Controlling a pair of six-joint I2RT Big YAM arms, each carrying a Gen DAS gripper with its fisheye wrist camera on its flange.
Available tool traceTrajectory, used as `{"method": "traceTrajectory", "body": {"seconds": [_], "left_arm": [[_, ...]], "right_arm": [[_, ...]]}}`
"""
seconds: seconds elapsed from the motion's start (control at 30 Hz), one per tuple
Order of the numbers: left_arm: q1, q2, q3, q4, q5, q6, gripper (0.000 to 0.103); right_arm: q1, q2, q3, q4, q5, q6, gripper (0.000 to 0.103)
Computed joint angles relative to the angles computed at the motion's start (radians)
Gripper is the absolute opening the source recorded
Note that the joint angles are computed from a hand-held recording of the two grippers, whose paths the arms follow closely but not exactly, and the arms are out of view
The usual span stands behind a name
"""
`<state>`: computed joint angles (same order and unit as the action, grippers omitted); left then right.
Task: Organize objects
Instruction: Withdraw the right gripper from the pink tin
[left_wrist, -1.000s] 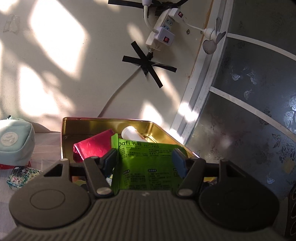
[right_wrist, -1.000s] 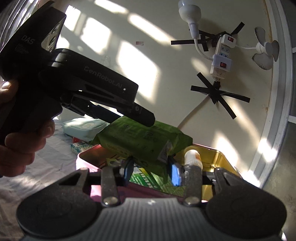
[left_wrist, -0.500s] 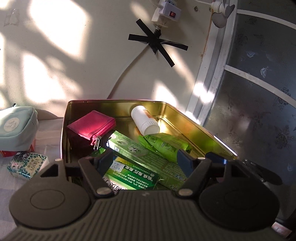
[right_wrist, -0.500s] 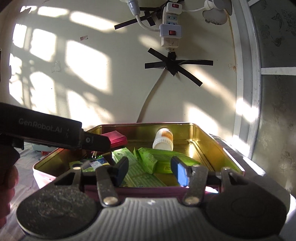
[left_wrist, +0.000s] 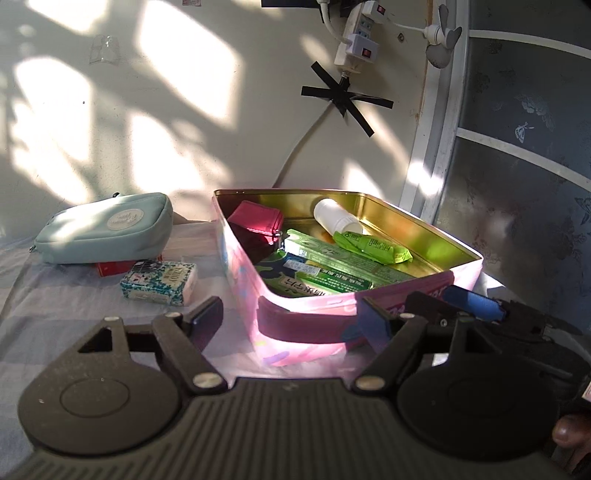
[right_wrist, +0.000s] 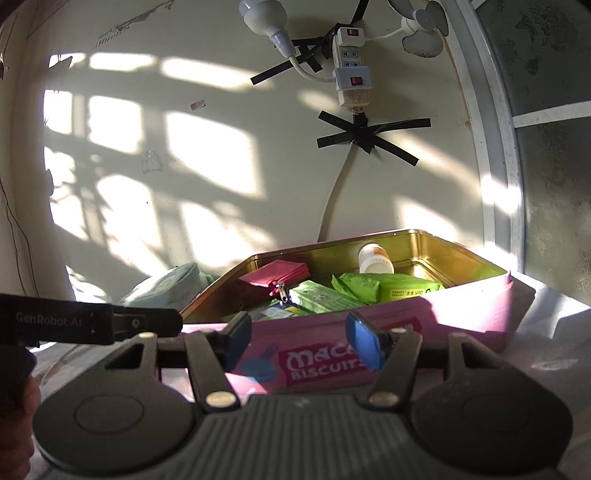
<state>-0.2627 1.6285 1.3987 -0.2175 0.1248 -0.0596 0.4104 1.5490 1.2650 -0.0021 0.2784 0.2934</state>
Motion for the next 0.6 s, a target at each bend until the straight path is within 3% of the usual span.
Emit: {"method": "traceTrajectory", "body": {"seconds": [0.23, 0.5, 0.6], "left_arm": [[0.069, -0.052, -0.108, 0.014, -0.076, -0.005, 0.081], [0.109, -0.044, -0.136, 0.019, -0.062, -0.066, 0.081], [0.112, -0.033, -0.124, 0.002, -0.050, -0.076, 0.081]], "right_arm": [[0.056, 0.041, 0.044, -0.068, -0.049, 0.035, 0.061], [0.084, 0.067, 0.078, -0.112, -0.092, 0.042, 0.066], [0.071, 0.069, 0.081, -0.130, -0.110, 0.091, 0.066]]}}
